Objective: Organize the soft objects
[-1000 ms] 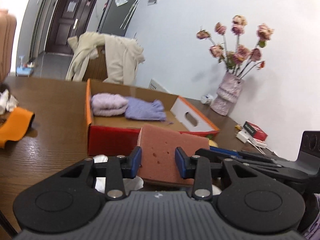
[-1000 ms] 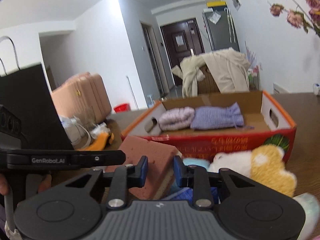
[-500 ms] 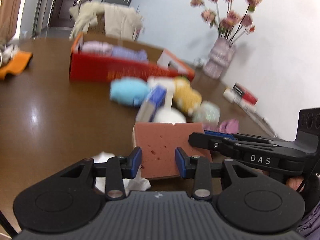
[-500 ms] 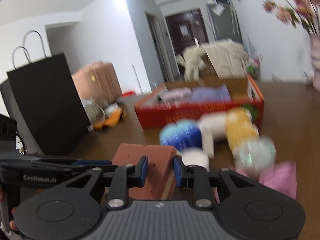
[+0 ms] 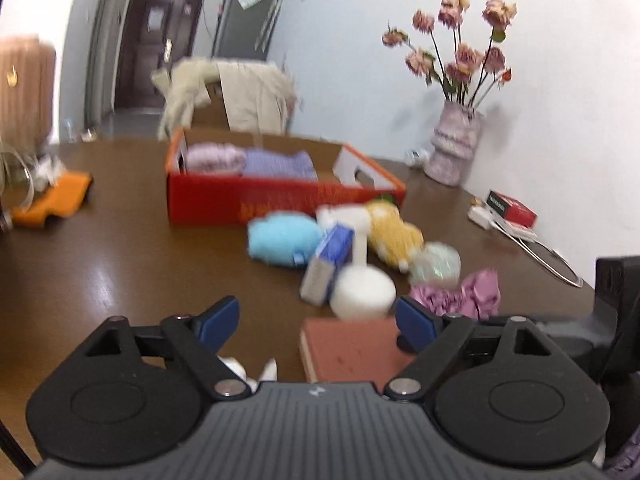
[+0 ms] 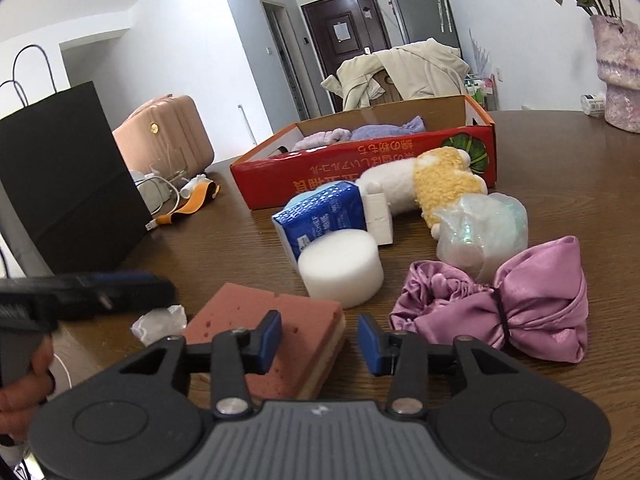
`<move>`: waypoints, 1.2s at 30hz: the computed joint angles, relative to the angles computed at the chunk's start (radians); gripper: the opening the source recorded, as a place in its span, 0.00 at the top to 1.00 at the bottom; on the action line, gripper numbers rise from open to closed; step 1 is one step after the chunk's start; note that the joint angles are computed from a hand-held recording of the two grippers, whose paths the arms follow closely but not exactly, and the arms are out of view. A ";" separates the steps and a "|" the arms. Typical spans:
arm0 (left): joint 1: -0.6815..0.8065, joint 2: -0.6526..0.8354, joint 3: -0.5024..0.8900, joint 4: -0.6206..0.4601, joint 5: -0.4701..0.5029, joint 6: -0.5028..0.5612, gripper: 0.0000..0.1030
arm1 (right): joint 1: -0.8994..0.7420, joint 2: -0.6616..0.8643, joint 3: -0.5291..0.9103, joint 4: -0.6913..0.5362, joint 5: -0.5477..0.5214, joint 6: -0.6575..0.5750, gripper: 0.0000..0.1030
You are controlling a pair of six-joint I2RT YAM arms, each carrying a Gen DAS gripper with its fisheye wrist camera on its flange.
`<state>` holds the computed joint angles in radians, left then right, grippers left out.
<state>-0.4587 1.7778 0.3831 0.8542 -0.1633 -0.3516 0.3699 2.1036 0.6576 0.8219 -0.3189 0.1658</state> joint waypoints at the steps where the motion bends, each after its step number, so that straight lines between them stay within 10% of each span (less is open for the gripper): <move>1: 0.003 -0.023 0.005 -0.030 0.016 -0.012 0.13 | -0.001 -0.005 0.000 -0.005 0.001 0.000 0.61; 6: 0.000 -0.043 0.042 -0.127 0.173 -0.097 0.30 | -0.017 -0.062 -0.054 0.014 -0.037 0.007 0.60; 16: 0.031 0.118 0.141 -0.184 0.170 -0.204 0.33 | -0.037 -0.018 -0.044 0.012 -0.086 0.031 0.61; 24: 0.067 0.166 0.200 -0.222 0.221 -0.240 0.63 | -0.058 0.009 -0.018 0.015 -0.137 0.065 0.74; 36: 0.197 0.025 0.379 -0.358 0.248 -0.140 0.63 | -0.049 -0.114 0.230 -0.218 -0.125 -0.011 0.74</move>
